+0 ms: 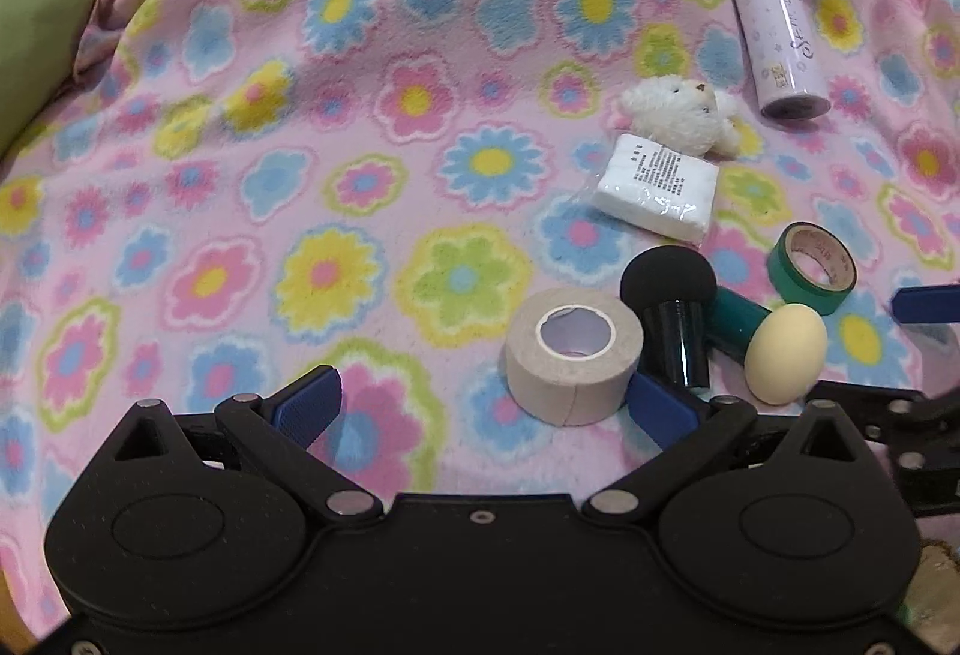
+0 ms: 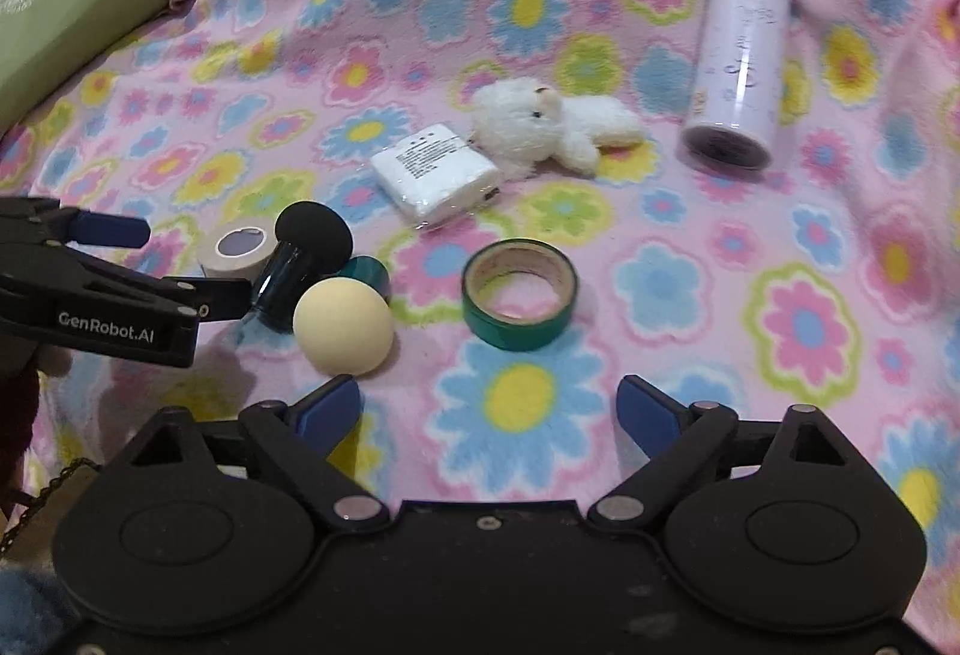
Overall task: Organize soft objects
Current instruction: 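Withdraw both open tools from the basket toward the tape rolls, then grasp the beige tape roll with left tool while right tool grasps green tape roll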
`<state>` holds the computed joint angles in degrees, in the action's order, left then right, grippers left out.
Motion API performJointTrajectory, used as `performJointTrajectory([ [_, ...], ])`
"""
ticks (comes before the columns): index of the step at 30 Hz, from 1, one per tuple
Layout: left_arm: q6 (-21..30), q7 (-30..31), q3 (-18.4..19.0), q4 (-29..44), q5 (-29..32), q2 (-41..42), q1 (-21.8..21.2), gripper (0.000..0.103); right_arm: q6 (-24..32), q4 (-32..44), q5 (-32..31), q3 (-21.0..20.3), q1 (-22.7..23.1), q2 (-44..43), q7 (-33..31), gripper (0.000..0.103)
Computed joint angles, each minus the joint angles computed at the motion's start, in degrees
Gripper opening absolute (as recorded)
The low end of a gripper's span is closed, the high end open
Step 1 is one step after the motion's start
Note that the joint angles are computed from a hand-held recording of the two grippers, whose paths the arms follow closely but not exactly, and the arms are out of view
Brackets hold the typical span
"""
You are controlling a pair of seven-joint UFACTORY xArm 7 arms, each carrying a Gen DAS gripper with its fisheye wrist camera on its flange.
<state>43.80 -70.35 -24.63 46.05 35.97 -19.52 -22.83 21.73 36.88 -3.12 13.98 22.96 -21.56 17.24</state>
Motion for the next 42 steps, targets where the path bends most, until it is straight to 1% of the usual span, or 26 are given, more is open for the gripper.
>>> performJointTrajectory([
  [3,0.8,0.3,-0.6,0.9,2.2,1.0,0.3,0.101,-1.7,0.8,0.9,-0.6,0.0,2.0,0.0,0.09],
  [7,0.8,0.1,-0.3,0.9,3.4,1.5,-0.1,0.101,-3.4,1.9,-3.2,1.4,-2.8,3.8,3.2,0.088],
  [10,0.4,-0.4,0.1,0.6,3.2,1.9,-0.5,0.101,-5.4,2.4,-6.8,2.5,-5.5,5.5,7.2,0.085],
  [12,0.3,-0.7,0.2,0.5,3.2,2.3,-0.6,0.101,-6.8,2.3,-7.5,2.0,-6.0,6.5,8.9,0.083],
  [14,-0.4,-1.3,0.5,0.2,3.3,2.3,-0.7,0.101,-9.0,1.7,-8.3,1.7,-6.5,6.8,10.2,0.082],
  [18,-2.9,-1.5,1.6,-0.6,2.4,2.2,-0.6,0.101,-10.9,1.3,-10.3,2.0,-7.5,7.3,12.0,0.082],
  [21,-5.0,-2.0,2.0,-1.3,1.6,2.0,-0.1,0.101,-12.1,0.9,-14.4,4.1,-9.7,7.5,15.1,0.087],
  [23,-5.6,-3.0,1.5,-1.6,2.4,1.9,0.5,0.101,-13.6,0.5,-17.2,5.4,-11.0,7.9,17.0,0.095],
  [24,-5.8,-3.8,1.1,-1.8,3.3,2.0,0.9,0.101,-14.0,0.5,-18.4,5.9,-11.5,8.0,17.7,0.097],
  [25,-6.1,-4.8,0.6,-2.0,4.3,1.9,1.2,0.101,-14.2,0.5,-18.8,5.7,-11.2,8.3,17.6,0.101],
  [26,-6.3,-5.5,0.4,-2.1,5.0,1.9,1.4,0.101,-14.3,0.7,-18.1,4.8,-10.2,8.8,16.7,0.103],
  [29,-7.1,-7.2,0.3,-2.4,6.2,1.9,1.8,0.101,-14.5,0.8,-19.4,5.0,-10.5,9.0,17.7,0.103],
  [32,-6.9,-8.2,0.1,-2.2,6.7,2.2,1.9,0.101,-15.5,0.3,-18.4,3.9,-9.5,9.0,16.8,0.103],
  [36,-6.3,-7.7,0.6,-1.7,6.3,2.6,1.2,0.101,-15.3,0.5,-19.0,4.4,-10.0,9.1,17.4,0.103],
  [39,-6.9,-7.7,1.0,-2.0,5.2,2.1,1.0,0.097,-15.2,0.5,-19.6,4.7,-10.3,9.1,17.8,0.103],
  [42,-6.5,-8.0,0.0,-1.6,6.7,2.0,1.1,0.084,-15.6,0.3,-20.4,5.0,-10.7,9.0,18.5,0.103],
])
